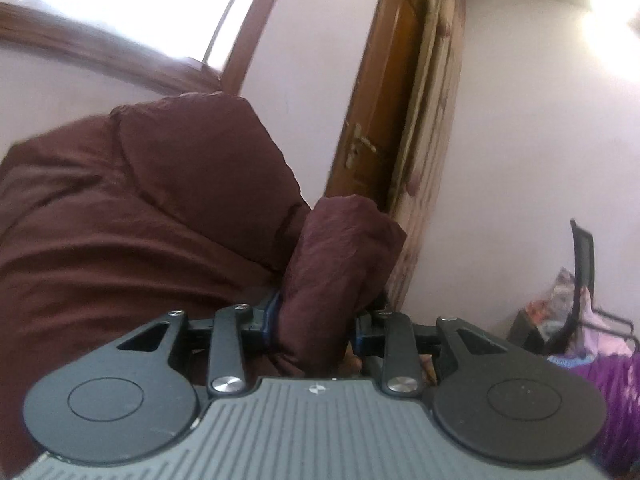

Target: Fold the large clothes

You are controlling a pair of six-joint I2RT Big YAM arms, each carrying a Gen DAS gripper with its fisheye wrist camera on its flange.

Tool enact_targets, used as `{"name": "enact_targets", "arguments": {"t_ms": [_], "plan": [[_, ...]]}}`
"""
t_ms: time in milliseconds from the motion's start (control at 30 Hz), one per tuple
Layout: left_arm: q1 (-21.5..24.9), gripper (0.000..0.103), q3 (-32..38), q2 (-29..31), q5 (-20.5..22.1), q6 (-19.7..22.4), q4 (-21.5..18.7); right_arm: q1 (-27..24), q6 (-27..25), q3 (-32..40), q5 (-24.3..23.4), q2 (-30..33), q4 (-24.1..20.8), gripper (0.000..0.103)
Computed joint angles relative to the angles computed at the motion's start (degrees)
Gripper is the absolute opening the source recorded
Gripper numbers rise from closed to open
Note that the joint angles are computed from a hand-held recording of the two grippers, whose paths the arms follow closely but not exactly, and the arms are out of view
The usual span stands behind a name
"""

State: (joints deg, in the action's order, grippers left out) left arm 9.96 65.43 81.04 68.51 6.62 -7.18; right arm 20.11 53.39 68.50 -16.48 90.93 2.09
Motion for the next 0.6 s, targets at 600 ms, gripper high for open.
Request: {"name": "enact_targets", "arguments": {"t_ms": [600], "plan": [[-5.7, 0.039, 2.0, 1.9, -7.5, 16.5, -10.8, 7.5, -35.0, 10.8, 10.0, -14.5, -17.4, 0.019]]}}
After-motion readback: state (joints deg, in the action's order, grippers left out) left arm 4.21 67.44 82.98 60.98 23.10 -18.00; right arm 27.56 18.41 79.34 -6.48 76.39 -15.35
